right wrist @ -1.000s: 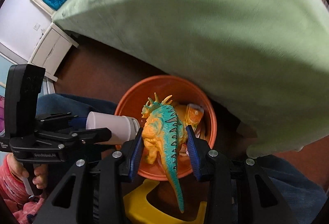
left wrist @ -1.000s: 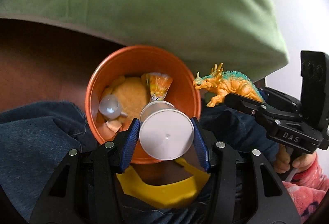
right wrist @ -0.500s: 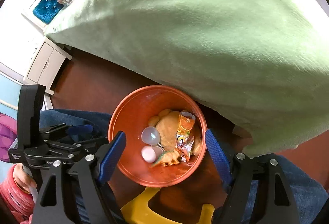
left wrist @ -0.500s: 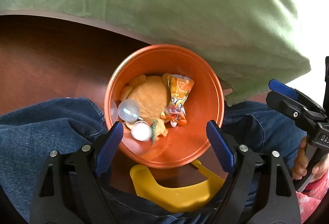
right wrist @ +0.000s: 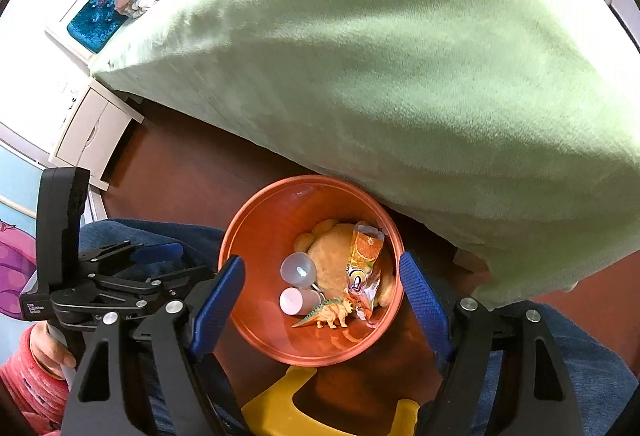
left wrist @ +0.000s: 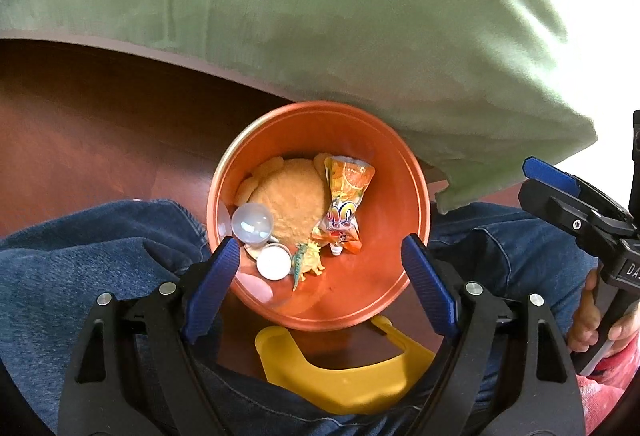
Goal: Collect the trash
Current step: 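Drop the beige cup and dinosaur into the bucket with both tools, then grasp the green-yellow snack bag with the left tool and lift it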
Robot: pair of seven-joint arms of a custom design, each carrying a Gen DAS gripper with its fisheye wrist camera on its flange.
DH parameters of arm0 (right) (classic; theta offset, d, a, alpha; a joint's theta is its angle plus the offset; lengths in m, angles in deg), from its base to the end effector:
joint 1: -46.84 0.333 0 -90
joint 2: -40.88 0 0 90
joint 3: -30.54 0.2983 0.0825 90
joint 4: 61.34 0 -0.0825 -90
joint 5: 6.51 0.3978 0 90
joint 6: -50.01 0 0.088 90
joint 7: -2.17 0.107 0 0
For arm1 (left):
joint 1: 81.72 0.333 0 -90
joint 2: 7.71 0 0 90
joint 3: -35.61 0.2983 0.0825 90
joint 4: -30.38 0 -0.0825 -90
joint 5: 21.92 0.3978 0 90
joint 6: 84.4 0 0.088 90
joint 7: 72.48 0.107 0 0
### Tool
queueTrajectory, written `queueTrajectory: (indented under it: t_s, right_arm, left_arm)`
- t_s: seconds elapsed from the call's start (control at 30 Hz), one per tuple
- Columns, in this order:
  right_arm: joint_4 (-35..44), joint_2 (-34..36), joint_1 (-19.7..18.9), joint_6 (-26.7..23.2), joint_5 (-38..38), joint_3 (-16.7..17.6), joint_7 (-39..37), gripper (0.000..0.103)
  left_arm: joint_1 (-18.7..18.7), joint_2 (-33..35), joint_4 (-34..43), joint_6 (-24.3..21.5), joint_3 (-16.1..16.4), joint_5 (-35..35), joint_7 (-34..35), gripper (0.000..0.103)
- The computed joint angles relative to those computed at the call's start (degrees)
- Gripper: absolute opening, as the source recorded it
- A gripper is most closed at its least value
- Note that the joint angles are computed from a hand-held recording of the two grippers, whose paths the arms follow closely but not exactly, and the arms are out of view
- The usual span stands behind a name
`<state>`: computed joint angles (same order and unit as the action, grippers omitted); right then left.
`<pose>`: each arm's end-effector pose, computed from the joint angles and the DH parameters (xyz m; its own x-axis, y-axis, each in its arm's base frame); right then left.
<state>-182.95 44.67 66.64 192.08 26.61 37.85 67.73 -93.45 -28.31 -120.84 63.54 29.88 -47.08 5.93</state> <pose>0.5252 0.2660 0.3846 0.4963 -0.7997 -0.3379 -0.8549 -0.3826 -0.3504 0.4251 -0.1241 0.3672 0.1900 -0.9232 0.3341 -0.9474 -0.2617 -0.1843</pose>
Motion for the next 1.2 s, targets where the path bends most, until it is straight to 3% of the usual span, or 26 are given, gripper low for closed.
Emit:
queueTrajectory:
  t_s: [0.33,0.67,0.87,0.93,0.97,1.0,1.2]
  right_arm:
    - [0.3,-3.3,-0.3,1.3,5.7,-0.7,-3.9,0.079]
    - [1.2,-5.5,1.0,5.4,11.2,-1.3,-10.0,0.081]
    - [2.0,-4.9,1.4,7.3,12.5,-1.3,-12.2,0.081]
    - [2.5,-4.4,1.3,7.3,13.6,-1.4,-12.7,0.081]
    - [3.0,-4.1,1.1,7.1,14.2,-1.4,-12.9,0.081]
    - [3.5,-3.7,1.0,7.0,14.7,-1.4,-13.0,0.081]
    - [5.0,-1.9,0.0,6.7,15.2,-1.1,-13.0,0.081]
  left_arm:
    - [2.2,-3.0,1.8,2.2,-1.7,7.8,-4.1,0.081]
    - [3.8,2.9,13.4,6.6,1.1,9.2,-2.1,0.081]
    - [5.7,15.2,30.0,8.8,2.4,4.5,3.1,0.081]
    - [7.6,20.6,36.9,9.2,1.5,6.5,0.8,0.081]
    - [8.3,22.9,40.7,7.1,1.3,7.0,0.0,0.083]
    - [9.2,27.2,45.7,7.9,0.9,7.4,-0.1,0.084]
    - [12.6,48.0,75.5,-3.5,-0.7,13.5,-8.5,0.084]
